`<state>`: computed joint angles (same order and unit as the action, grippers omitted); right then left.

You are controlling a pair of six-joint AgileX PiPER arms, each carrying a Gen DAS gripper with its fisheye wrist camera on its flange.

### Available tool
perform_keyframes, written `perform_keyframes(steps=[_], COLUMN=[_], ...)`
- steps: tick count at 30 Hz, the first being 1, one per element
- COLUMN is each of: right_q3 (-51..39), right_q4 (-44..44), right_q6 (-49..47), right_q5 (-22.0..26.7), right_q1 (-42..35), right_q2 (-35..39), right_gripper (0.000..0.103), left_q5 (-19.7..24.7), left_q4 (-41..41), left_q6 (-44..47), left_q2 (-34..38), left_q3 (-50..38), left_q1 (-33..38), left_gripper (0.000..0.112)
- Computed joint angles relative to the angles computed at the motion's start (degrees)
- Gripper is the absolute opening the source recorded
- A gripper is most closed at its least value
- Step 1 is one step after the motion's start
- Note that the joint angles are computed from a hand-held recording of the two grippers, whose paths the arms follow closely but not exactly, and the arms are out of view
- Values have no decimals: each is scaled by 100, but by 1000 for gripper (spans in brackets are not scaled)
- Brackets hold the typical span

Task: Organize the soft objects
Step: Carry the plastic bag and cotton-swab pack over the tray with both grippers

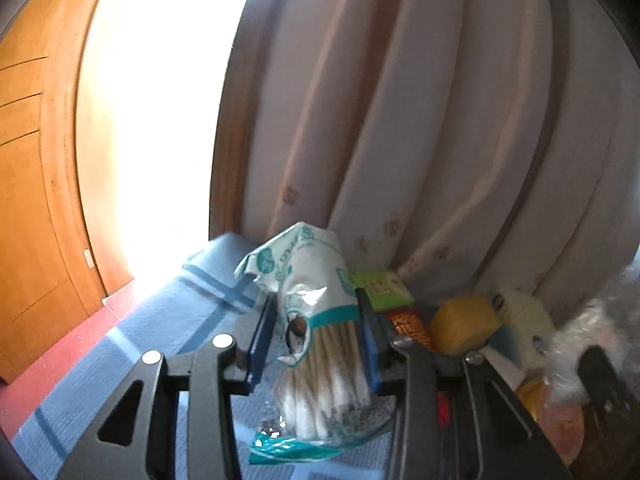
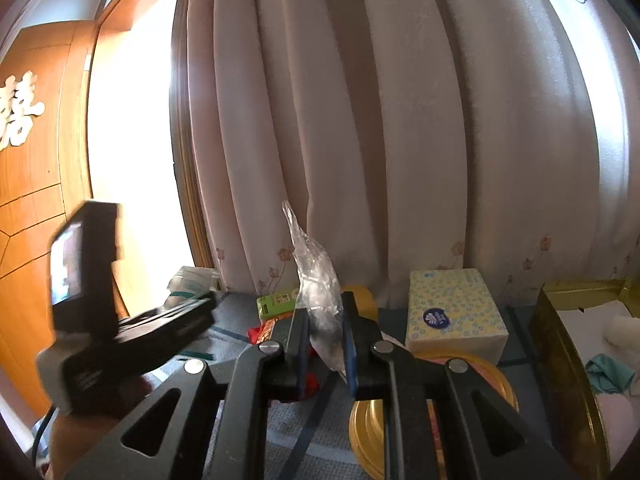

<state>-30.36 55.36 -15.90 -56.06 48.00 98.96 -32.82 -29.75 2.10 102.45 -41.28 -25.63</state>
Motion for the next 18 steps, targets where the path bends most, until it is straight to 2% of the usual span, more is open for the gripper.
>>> perform_keyframes(steps=[2,10,13,18], right_q3=[15,67,157,342], right_q4=[-7,189,374,561], right_q6=[21,-202,-324,-332], right_q5=[-59,-200,-345,-538], right_q1=[5,186,318,444], right_q2=[9,5,-24,-79], right_gripper=[16,16,16,16], left_q5=[-394,-1081,-1348,-1783], left_q4=[37,211,-237,-1910], left_q6=[-311,-754,-354,1314], left_q2=[-150,-362,-417,-238], left_q3=[349,1001,1140,860], left_q1=[-7,-48,-383,-1471], left_gripper=[38,38,38,38])
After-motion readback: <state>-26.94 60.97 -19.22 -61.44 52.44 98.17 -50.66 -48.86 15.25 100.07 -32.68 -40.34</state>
